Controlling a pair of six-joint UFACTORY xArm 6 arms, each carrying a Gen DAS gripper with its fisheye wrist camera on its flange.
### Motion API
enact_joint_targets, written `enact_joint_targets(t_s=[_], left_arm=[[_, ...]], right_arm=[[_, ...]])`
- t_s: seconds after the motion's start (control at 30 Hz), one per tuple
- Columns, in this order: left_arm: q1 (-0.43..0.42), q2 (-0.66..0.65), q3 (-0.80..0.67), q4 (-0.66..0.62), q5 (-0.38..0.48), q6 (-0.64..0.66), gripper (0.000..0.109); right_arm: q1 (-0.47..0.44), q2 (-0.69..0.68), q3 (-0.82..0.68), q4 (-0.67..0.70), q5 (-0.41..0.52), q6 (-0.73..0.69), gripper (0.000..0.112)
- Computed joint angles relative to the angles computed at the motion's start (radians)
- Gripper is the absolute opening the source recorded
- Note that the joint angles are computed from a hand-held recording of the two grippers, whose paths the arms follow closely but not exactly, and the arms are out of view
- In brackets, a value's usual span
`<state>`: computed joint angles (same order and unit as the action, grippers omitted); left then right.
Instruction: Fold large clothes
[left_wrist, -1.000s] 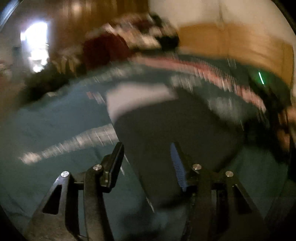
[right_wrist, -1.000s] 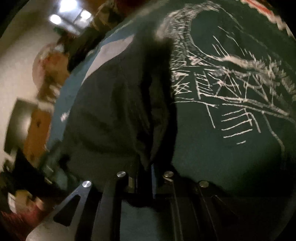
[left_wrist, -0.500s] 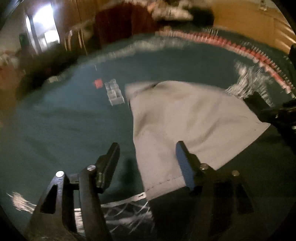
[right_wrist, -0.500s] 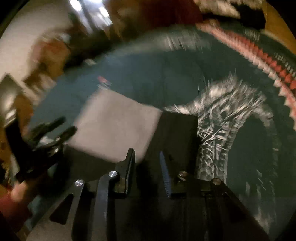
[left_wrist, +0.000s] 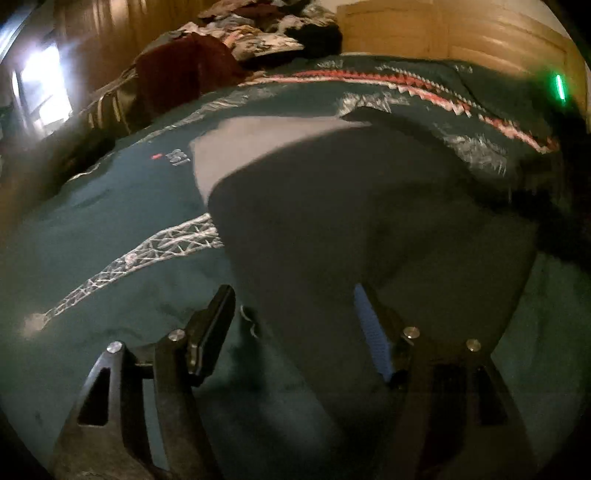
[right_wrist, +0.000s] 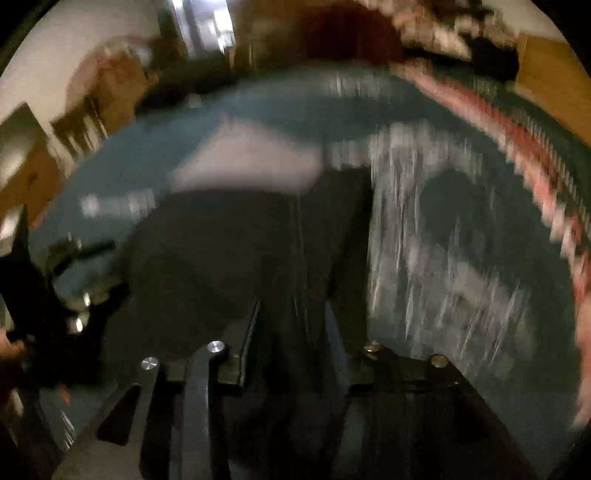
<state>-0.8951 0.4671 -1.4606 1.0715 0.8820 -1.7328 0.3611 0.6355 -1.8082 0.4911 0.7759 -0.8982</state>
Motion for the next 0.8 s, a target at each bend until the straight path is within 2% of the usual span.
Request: enact_joint_targets(t_s=[0.03, 0.1, 0.17, 0.23, 0.27, 0.3, 0.33, 0.37, 0.4, 0.43, 0.5, 0.57, 0.63, 0.67, 0.73, 0.8], left_arm=[[-0.009, -0.006, -0.011, -0.006, 0.031, 0.001, 0.068], [-0.044, -0.024, -0.024, 0.002, 0.105, -0.032, 0.067], [-0.076, -0.04, -0.009, 0.028, 0.144, -0.095, 0.07], [-0.096, -0.025, -0.008, -0.018, 0.172, -0.111, 0.08], [-0.094, -0.012, -0.006, -0.048, 0.165, -0.114, 0.081], [-0.086, -0.011, 0.016, -0.067, 0.132, -0.146, 0.081], [-0.076, -0.022, 0.036, -0.063, 0.102, -0.173, 0.081], [-0.077, -0.032, 0.035, -0.071, 0.114, -0.172, 0.082], [-0.094, -0.04, 0.015, -0.079, 0.168, -0.16, 0.081], [-0.105, -0.05, 0.011, -0.076, 0.201, -0.162, 0.081], [-0.141, -0.079, 0.018, -0.077, 0.269, -0.191, 0.081], [-0.172, -0.105, 0.047, -0.108, 0.318, -0.253, 0.087], [-0.188, -0.119, 0.08, -0.164, 0.323, -0.316, 0.089], [-0.193, -0.122, 0.097, -0.195, 0.311, -0.352, 0.089], [-0.197, -0.124, 0.131, -0.248, 0.271, -0.415, 0.089], [-0.188, -0.121, 0.157, -0.289, 0.211, -0.447, 0.09]], right_arm=[[-0.003, 0.009, 0.016, -0.023, 0.0, 0.018, 0.04], [0.001, -0.017, 0.074, 0.016, -0.073, -0.025, 0.042], [0.004, -0.04, 0.077, 0.015, -0.072, -0.011, 0.044], [0.001, -0.116, 0.171, 0.145, -0.129, -0.11, 0.057], [0.004, -0.141, 0.221, 0.171, -0.165, -0.133, 0.069], [0.007, -0.151, 0.256, 0.163, -0.177, -0.127, 0.071], [0.006, -0.153, 0.285, 0.118, -0.167, -0.096, 0.071], [0.007, -0.146, 0.308, 0.11, -0.178, -0.096, 0.071], [0.012, -0.171, 0.353, 0.139, -0.231, -0.12, 0.074], [0.013, -0.182, 0.364, 0.128, -0.242, -0.103, 0.074], [0.008, -0.229, 0.377, 0.102, -0.207, -0.045, 0.074], [0.01, -0.318, 0.458, 0.209, -0.25, -0.133, 0.075], [0.011, -0.412, 0.559, 0.284, -0.281, -0.219, 0.083], [0.015, -0.448, 0.608, 0.298, -0.304, -0.249, 0.092], [0.023, -0.492, 0.698, 0.22, -0.356, -0.233, 0.095], [0.018, -0.536, 0.792, 0.093, -0.383, -0.148, 0.095]])
